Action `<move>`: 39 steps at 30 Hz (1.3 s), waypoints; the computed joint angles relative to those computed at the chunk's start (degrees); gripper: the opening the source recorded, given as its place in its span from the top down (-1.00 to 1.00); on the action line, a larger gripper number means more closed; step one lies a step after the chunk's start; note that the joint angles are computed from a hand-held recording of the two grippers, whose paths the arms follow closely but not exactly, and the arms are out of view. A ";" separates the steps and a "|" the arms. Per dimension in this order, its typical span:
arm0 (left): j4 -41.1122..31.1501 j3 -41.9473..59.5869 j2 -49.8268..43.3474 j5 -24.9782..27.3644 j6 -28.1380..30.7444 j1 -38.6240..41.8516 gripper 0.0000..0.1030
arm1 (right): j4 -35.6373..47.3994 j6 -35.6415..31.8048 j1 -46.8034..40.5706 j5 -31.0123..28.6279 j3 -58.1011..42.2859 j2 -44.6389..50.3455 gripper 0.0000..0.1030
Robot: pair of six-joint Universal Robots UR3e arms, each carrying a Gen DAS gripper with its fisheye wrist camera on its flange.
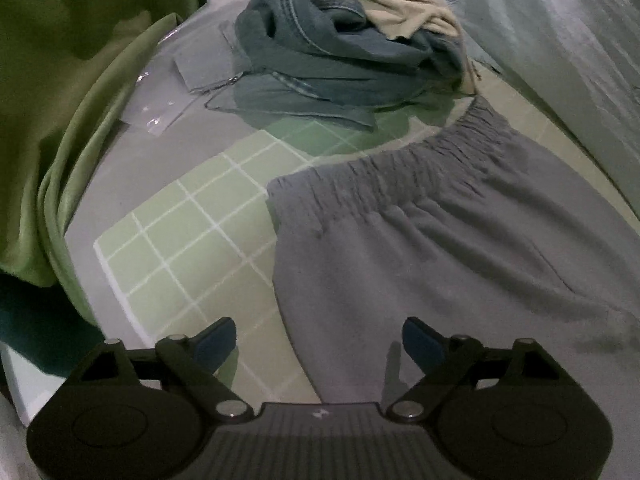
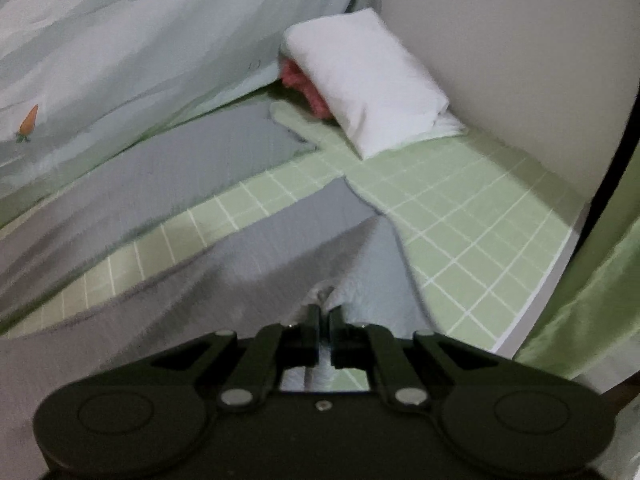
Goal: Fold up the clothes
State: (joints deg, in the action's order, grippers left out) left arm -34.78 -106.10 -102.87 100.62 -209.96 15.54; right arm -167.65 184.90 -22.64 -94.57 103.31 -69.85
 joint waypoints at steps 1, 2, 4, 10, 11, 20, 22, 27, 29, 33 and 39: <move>-0.01 0.43 -0.71 -0.39 0.90 0.60 -0.63 | -0.07 0.78 0.56 -0.89 -0.26 -0.04 0.91; -0.08 0.86 -1.31 -0.95 1.40 1.00 -0.58 | -0.01 1.56 0.93 -1.52 -0.49 -0.15 0.91; 0.20 1.70 -2.50 -1.49 2.27 1.43 -0.52 | 0.12 3.31 1.87 -2.87 -1.03 -0.16 0.91; 2.31 3.29 -4.61 -2.58 4.04 2.59 0.45 | -0.72 5.92 4.29 -5.85 -2.19 0.43 0.91; 2.54 3.41 -4.71 -3.08 4.17 2.94 0.98 | -1.00 6.08 4.51 -6.18 -2.46 0.54 0.91; 5.80 0.32 1.37 0.85 0.47 2.28 0.97 | -4.97 4.54 2.31 -4.89 -4.29 -0.47 0.93; 4.98 0.33 3.79 2.17 -0.26 1.90 0.97 | -5.65 4.62 1.40 -3.24 -5.10 -1.05 0.93; 0.46 4.29 10.08 6.66 -2.04 0.26 0.97 | -6.96 4.07 -0.63 0.94 -9.36 -1.94 0.93; -0.55 6.87 10.48 8.35 -2.23 -0.96 0.97 | -7.29 3.52 -1.69 3.61 -11.93 -2.05 0.93; -2.56 12.05 9.44 11.43 -3.66 -3.33 0.97 | -7.23 -0.58 -1.83 5.16 -17.82 2.09 0.93; -4.39 16.62 3.33 12.55 -9.66 -5.81 0.97 | -3.41 2.73 -1.22 6.05 -28.05 11.63 0.93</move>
State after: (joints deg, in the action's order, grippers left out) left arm -39.18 -89.49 -99.54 113.17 -219.62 9.73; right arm -171.06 187.63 -23.86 -88.52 75.26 -58.22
